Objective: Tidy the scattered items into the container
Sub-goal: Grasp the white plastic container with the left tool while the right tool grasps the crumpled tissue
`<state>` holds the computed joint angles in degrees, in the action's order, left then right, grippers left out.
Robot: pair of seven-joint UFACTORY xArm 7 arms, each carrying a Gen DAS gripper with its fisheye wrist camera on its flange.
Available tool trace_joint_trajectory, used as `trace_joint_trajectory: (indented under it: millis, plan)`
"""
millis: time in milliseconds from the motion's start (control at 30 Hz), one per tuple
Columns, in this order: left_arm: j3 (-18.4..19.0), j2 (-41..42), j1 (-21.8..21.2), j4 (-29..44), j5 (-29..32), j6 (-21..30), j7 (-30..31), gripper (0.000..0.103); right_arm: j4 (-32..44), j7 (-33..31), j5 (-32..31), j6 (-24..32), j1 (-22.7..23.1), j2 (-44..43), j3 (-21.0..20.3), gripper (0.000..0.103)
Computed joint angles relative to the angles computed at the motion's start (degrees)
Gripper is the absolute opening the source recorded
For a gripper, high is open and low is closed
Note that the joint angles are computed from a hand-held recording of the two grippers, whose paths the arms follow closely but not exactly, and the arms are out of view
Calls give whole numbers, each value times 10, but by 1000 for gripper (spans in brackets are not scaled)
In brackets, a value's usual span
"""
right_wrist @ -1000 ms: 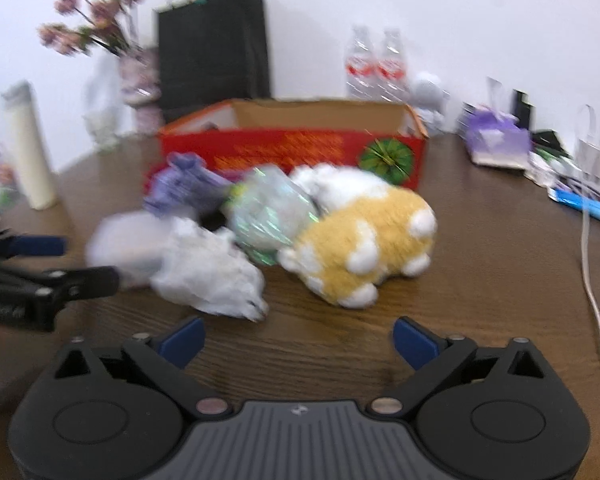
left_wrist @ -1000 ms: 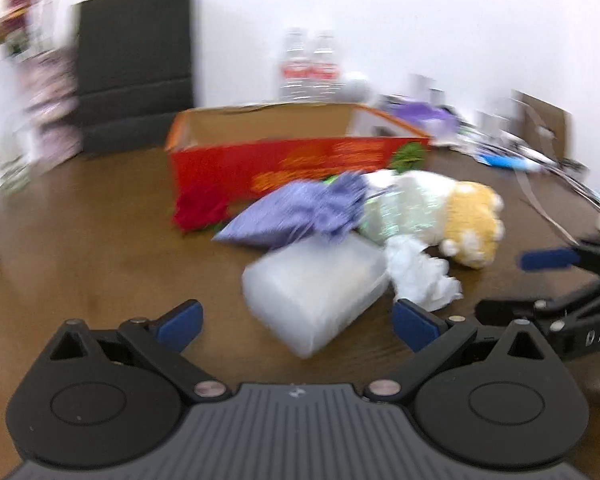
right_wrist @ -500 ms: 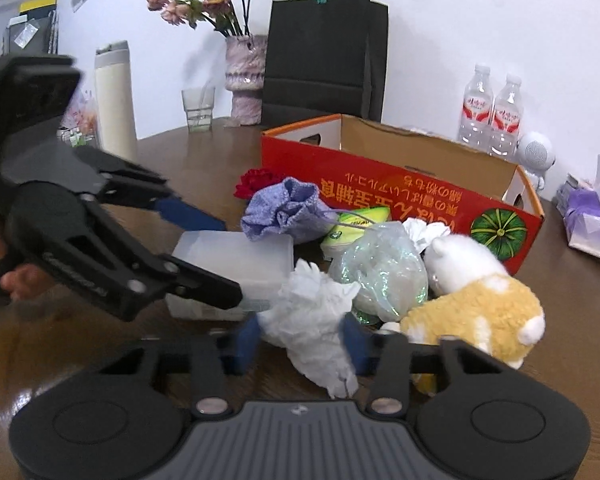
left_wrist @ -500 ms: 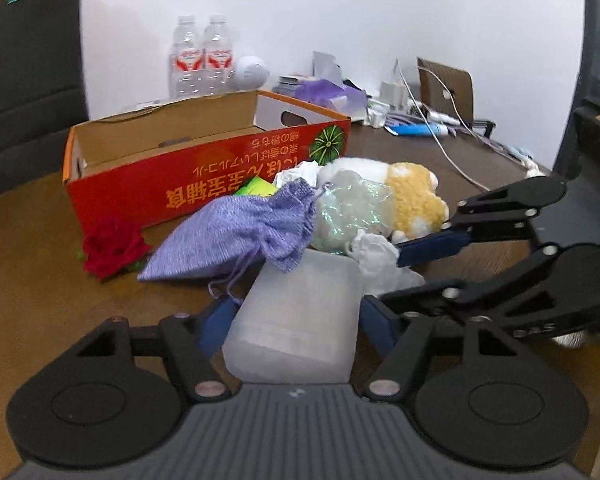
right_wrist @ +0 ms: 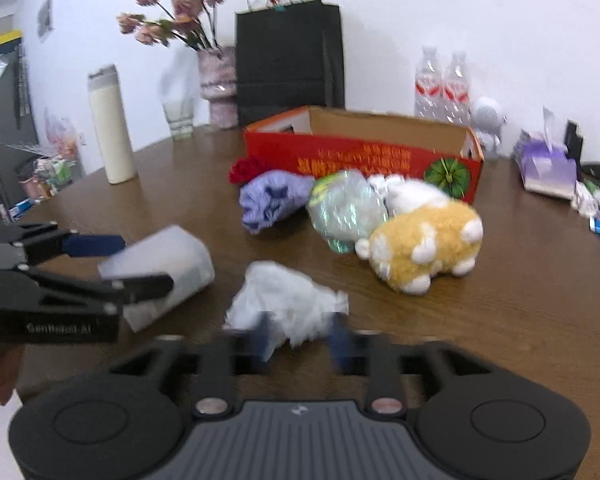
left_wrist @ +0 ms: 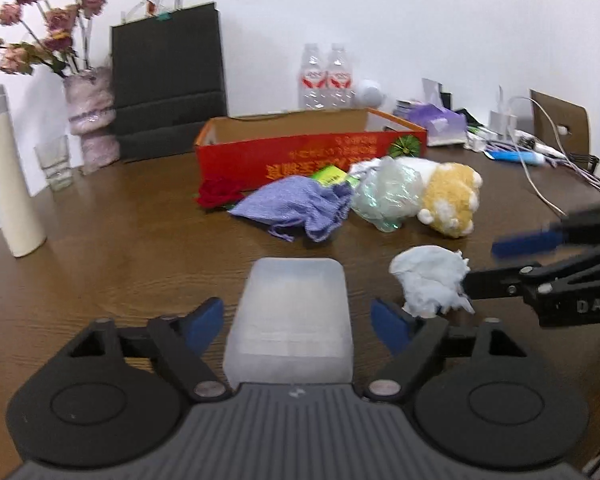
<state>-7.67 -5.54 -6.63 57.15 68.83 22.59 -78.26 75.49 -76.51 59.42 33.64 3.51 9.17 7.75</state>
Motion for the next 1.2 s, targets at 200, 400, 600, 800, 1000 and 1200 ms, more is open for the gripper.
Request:
trace_joint_trajectory:
  millis: [200, 400, 600, 800, 1000, 1200]
  plan:
    - [23, 23, 5, 5, -138, -45, 128, 87, 45, -106, -41, 8, 1, 37, 10, 72]
    - [18, 26, 5, 9, -115, -13, 58, 67, 101, -30, -113, 9, 7, 88, 30, 68]
    - [9, 26, -7, 16, -64, 49, 3, 88, 108, 63, -107, -23, 4, 105, 42, 32]
    - [12, 23, -11, 16, -19, 57, -26, 103, 68, 84, -67, -45, -17, 72, 55, 65]
    - [16, 17, -3, 14, 102, 23, -146, 103, 101, 115, -68, -26, -12, 94, 38, 62]
    - [21, 26, -7, 22, -37, 37, -10, 103, 82, 121, -92, -49, -13, 92, 49, 61]
